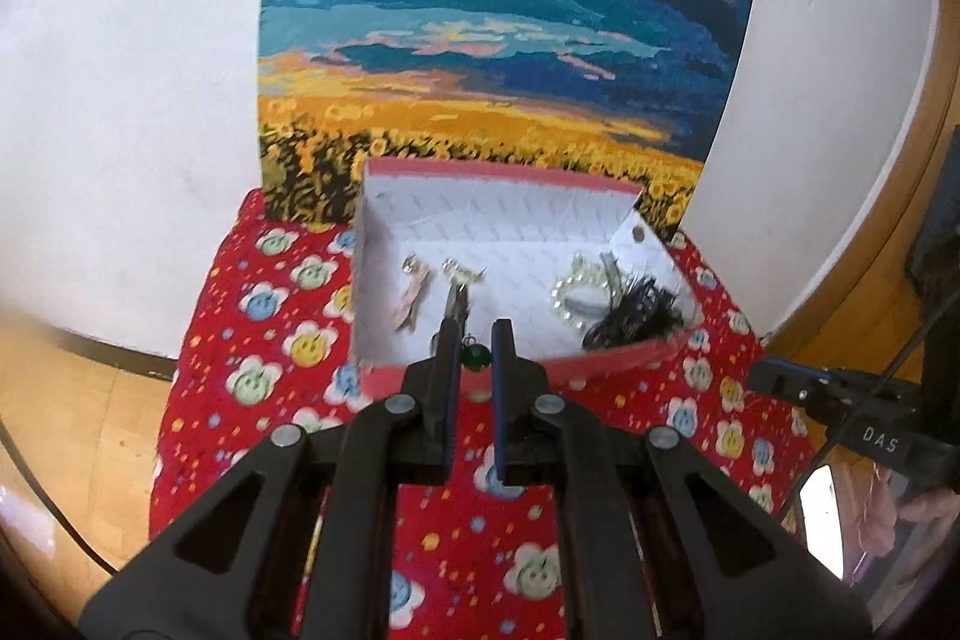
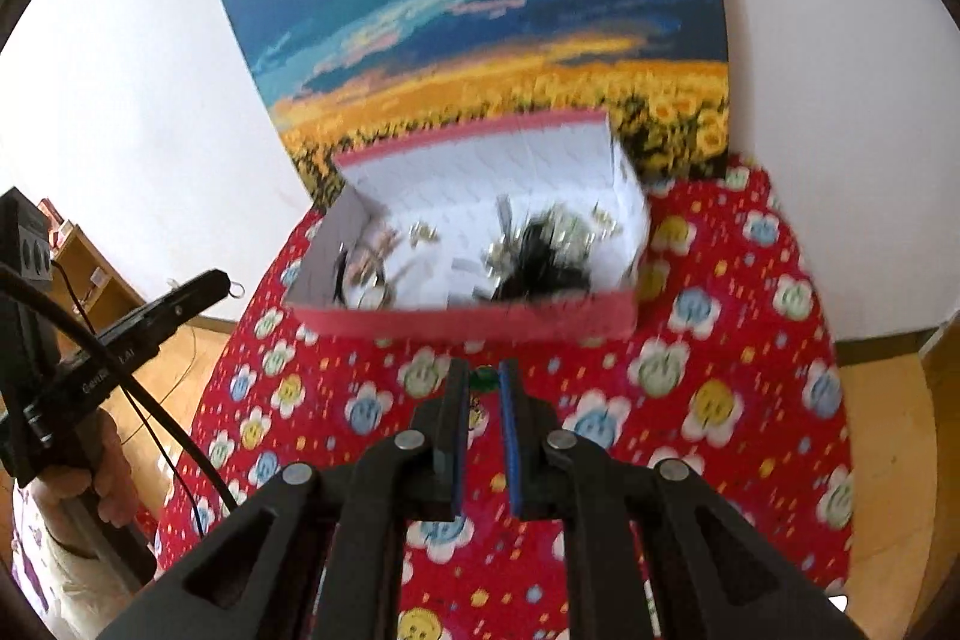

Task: Organize jewelry
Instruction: 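Carry both green-bead earrings into the pink box and open both tools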

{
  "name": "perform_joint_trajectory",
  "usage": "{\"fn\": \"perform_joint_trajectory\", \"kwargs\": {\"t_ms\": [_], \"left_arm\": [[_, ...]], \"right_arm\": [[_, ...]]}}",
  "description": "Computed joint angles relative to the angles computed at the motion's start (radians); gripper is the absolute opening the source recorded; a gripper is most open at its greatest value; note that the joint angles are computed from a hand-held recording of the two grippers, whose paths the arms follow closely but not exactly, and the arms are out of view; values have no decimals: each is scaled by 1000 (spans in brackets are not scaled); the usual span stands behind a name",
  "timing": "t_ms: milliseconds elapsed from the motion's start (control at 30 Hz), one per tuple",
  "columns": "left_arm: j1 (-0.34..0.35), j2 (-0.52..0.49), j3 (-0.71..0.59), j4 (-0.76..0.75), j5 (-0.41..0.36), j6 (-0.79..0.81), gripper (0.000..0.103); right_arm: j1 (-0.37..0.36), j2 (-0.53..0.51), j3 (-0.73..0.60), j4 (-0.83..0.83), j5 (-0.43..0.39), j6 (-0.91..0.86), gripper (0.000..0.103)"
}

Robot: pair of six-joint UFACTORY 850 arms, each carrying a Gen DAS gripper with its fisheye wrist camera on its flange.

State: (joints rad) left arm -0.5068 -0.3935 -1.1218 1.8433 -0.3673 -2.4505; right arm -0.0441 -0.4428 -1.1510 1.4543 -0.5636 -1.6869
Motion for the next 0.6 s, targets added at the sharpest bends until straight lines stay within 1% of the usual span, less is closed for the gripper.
{"fn": "perform_joint_trajectory", "kwargs": {"t_ms": [100,233,333,400,467,600], "left_arm": [[12,-34,-42,41,24,-36,1],[22,-82,-95,49,50,-35,1],[21,-129,-148,-35,36,65,1],[28,-160,-184,-82,54,128,1],[34,-182,-210,-105,69,161,1],[37,-228,-259,-137,67,216,1]], "right_arm": [[4,-14,-45,-7,12,15,11],[14,-46,-108,-17,34,42,11],[28,-87,-169,-36,74,78,11],[35,-120,-212,-70,95,123,11],[43,-162,-265,-122,111,191,11],[56,-230,-345,-203,144,285,11]]}}
